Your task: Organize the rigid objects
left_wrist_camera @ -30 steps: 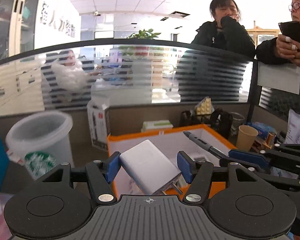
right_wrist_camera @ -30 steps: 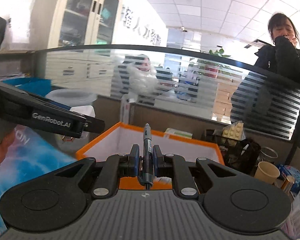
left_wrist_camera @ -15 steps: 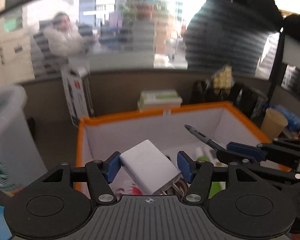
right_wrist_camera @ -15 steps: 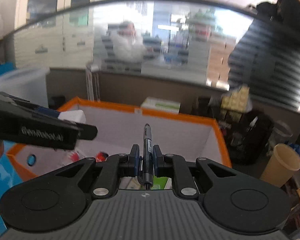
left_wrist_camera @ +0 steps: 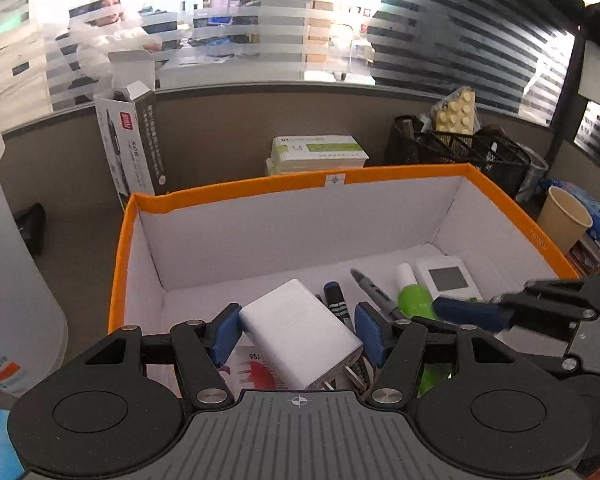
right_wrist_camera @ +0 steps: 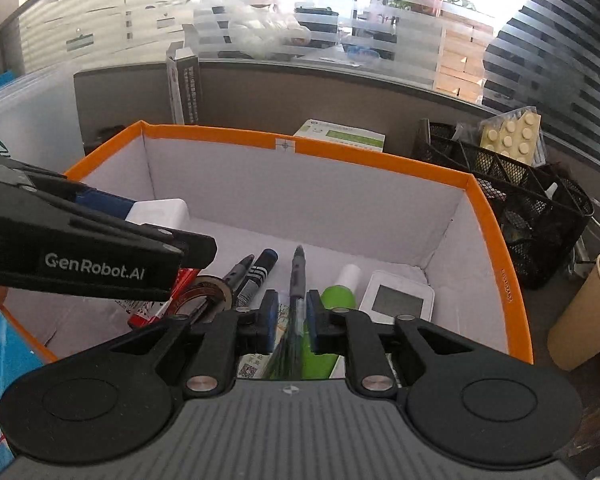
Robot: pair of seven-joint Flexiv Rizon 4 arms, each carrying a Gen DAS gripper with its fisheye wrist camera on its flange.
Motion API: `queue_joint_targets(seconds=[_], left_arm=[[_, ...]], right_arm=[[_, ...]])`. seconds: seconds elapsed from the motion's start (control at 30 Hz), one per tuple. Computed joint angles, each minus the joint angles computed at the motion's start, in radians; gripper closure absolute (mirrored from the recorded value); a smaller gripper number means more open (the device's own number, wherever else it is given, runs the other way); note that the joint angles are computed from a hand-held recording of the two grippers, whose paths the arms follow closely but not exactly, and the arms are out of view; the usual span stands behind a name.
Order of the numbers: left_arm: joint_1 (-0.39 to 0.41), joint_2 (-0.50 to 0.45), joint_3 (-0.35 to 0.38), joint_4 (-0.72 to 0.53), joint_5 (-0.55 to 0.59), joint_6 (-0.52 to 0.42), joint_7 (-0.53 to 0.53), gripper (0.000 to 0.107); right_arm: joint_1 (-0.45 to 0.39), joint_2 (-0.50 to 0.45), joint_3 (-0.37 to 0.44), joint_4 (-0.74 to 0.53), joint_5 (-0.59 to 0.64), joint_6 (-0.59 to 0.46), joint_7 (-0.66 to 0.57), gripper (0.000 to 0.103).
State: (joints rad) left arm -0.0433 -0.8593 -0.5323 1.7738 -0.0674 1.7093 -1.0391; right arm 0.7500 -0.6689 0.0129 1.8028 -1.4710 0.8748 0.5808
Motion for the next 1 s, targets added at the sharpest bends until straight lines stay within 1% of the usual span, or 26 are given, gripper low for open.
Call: queue_joint_targets(seconds=[0.03, 0.07, 0.13, 0.17, 0.23, 0.33, 0.5, 0.57, 0.6, 0.67, 0.73, 0.87, 0.93, 1.0], left_arm=[[-0.007, 0.001, 0.008, -0.006, -0.004, -0.007, -0.003, 0.045], [-0.006, 0.002, 0.007, -0.005, -0.006, -0.006, -0.005, 0.045], [-0.007, 0.007, 0.010, 0.003, -0.005, 0.020, -0.015, 0.041], [0.011, 0.005, -0.011, 0.010, 0.007, 0.027, -0.011, 0.038], [0.001, 0.019, 0.007, 0.026, 0.022, 0.068, -0.023, 0.023], [0.004, 0.038, 0.016, 0.052, 0.063, 0.131, -0.045, 0.021], [0.064, 0.074, -0.025, 0.108, 0.124, 0.166, -0.101, 0.021], [0.081, 0.088, -0.033, 0.129, 0.146, 0.178, -0.125, 0.020], [0.089, 0.098, -0.035, 0.143, 0.155, 0.186, -0.139, 0.018], [0.114, 0.116, -0.044, 0.179, 0.179, 0.215, -0.172, 0.014], [0.140, 0.133, -0.051, 0.216, 0.209, 0.247, -0.208, 0.011], [0.173, 0.175, -0.036, 0.284, 0.268, 0.307, -0.285, 0.006], [0.184, 0.196, -0.024, 0.312, 0.296, 0.330, -0.322, 0.004], [0.193, 0.216, -0.009, 0.338, 0.326, 0.355, -0.355, 0.004]], right_arm=[[0.004, 0.001, -0.001, 0.000, 0.002, -0.010, -0.003, 0.072], [0.008, 0.003, 0.000, -0.001, 0.008, -0.023, -0.009, 0.071], [0.013, 0.009, 0.001, 0.003, 0.012, -0.038, -0.014, 0.071], [0.016, 0.013, 0.002, 0.005, 0.010, -0.046, -0.011, 0.071], [0.020, 0.022, 0.007, 0.011, 0.014, -0.062, -0.012, 0.071], [0.032, 0.038, 0.017, 0.019, 0.026, -0.100, -0.017, 0.071], [0.056, 0.067, 0.033, 0.034, 0.024, -0.165, 0.008, 0.070], [0.068, 0.076, 0.041, 0.037, 0.020, -0.192, 0.021, 0.069], [0.075, 0.080, 0.046, 0.038, 0.017, -0.207, 0.027, 0.067], [0.098, 0.085, 0.053, 0.038, 0.010, -0.252, 0.047, 0.058], [0.124, 0.086, 0.061, 0.036, 0.006, -0.300, 0.068, 0.045], [0.180, 0.078, 0.078, 0.029, 0.005, -0.395, 0.120, 0.032], [0.208, 0.073, 0.085, 0.027, 0.003, -0.438, 0.152, 0.010], [0.238, 0.064, 0.091, 0.019, 0.010, -0.489, 0.174, 0.001]])
